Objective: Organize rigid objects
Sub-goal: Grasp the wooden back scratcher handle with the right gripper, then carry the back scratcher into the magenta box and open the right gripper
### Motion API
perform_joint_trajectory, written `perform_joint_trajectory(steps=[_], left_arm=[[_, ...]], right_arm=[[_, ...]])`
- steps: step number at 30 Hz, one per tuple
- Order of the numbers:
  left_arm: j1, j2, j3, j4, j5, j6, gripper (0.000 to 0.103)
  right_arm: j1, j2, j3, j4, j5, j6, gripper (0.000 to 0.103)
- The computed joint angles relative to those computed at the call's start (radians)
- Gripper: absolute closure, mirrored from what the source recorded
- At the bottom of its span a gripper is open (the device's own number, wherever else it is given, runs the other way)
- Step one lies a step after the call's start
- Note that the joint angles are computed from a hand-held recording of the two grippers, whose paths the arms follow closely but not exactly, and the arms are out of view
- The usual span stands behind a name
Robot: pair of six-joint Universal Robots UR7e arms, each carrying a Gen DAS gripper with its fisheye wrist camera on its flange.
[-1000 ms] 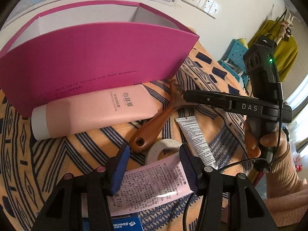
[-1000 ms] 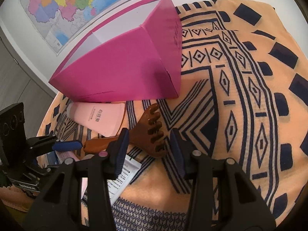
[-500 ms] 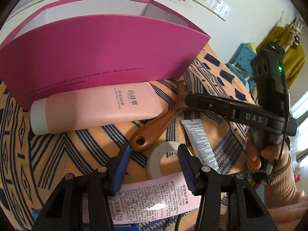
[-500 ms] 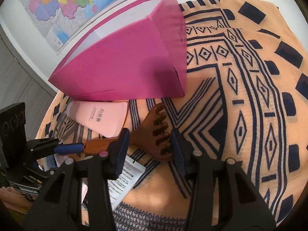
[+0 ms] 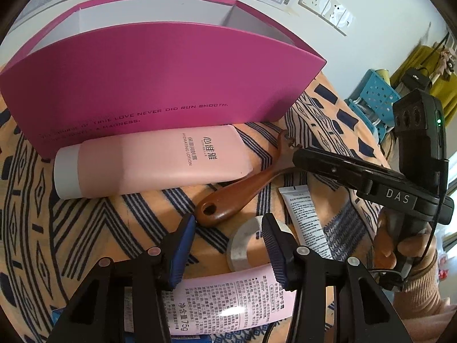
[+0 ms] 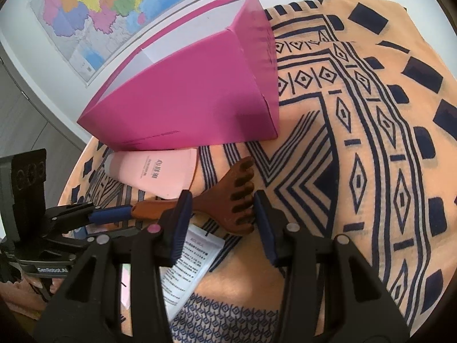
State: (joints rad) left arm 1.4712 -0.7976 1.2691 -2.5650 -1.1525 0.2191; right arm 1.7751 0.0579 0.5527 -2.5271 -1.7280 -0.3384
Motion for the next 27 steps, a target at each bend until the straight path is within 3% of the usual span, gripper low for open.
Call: perform_joint_trajectory(steps=[27], left_arm=[[-0.028, -0.055, 0.072, -0.120, -0.001, 0.072, 0.054]], right_arm=[[0.027, -0.077, 0.163, -0.178, 0.008, -0.079, 0.056]])
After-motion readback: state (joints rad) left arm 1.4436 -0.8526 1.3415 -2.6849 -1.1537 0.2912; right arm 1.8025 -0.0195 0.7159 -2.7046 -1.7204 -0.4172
